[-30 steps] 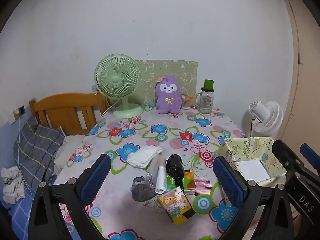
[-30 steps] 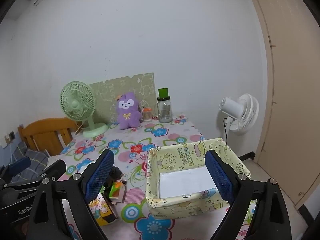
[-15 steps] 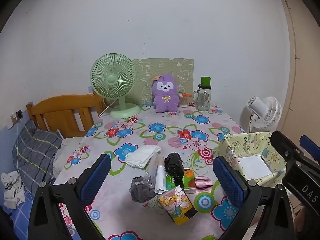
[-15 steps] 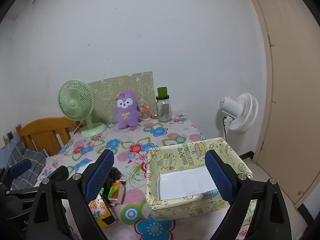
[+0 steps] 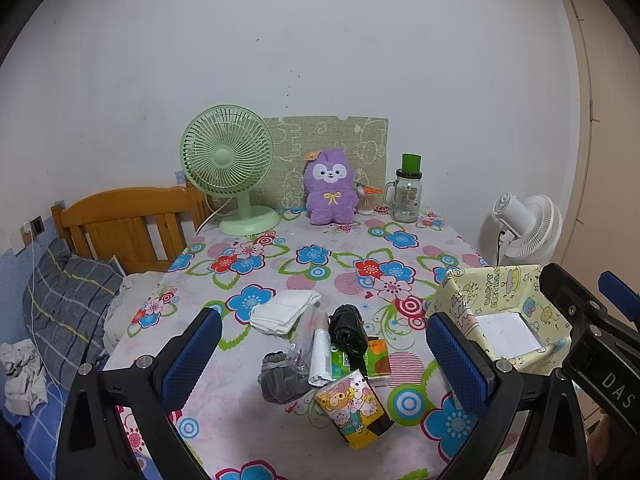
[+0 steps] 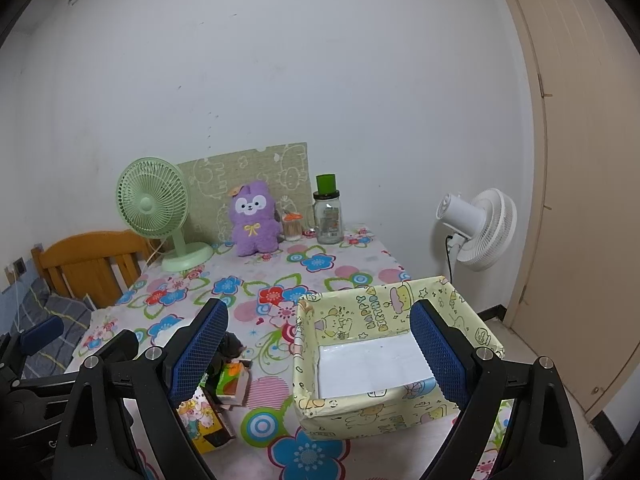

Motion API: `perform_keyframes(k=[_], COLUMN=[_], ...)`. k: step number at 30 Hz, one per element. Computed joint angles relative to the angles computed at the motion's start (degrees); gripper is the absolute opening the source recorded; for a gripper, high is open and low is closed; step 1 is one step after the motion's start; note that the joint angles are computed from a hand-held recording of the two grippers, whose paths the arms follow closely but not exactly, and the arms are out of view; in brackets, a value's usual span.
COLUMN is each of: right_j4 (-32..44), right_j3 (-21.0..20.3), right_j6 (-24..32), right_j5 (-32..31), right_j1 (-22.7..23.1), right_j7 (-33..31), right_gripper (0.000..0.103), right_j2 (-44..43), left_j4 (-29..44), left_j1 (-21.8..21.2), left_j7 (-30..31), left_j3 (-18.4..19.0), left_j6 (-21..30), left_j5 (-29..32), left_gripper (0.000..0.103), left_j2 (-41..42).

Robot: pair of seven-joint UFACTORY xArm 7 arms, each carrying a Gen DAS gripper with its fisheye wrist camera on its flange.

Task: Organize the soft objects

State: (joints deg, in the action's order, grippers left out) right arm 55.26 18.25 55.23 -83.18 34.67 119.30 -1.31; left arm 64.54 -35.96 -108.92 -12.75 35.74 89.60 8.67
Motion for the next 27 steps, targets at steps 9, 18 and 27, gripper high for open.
perform_keyframes(k=[9, 18, 27], right_j4=[-0.1, 0.1, 0.4], right_j3=[0.0, 0.0, 0.1], right_j6=[0.1, 0.4, 0.6], right_j5=[0.2, 0.7, 0.9], right_j1=[0.0, 0.2, 0.4], right_j7=[-0.1, -0.8, -1.3], right_gripper=[0.094, 0.094, 0.094], right_j2=[0.0, 0.0, 0.1], left_j4=[-0.1, -0.2, -0.6], left_j1=[0.0, 0.1, 0.4], left_j7=[-0.2, -0.2, -0.9], left_j3=[0.0, 0.0, 0.0], left_j6=[-0.1, -0.2, -0.9], left_j5=[0.1, 0.1, 0.4], left_gripper=[0.103, 0.103, 0.103], left_j2=[-0.1, -0.2, -0.4])
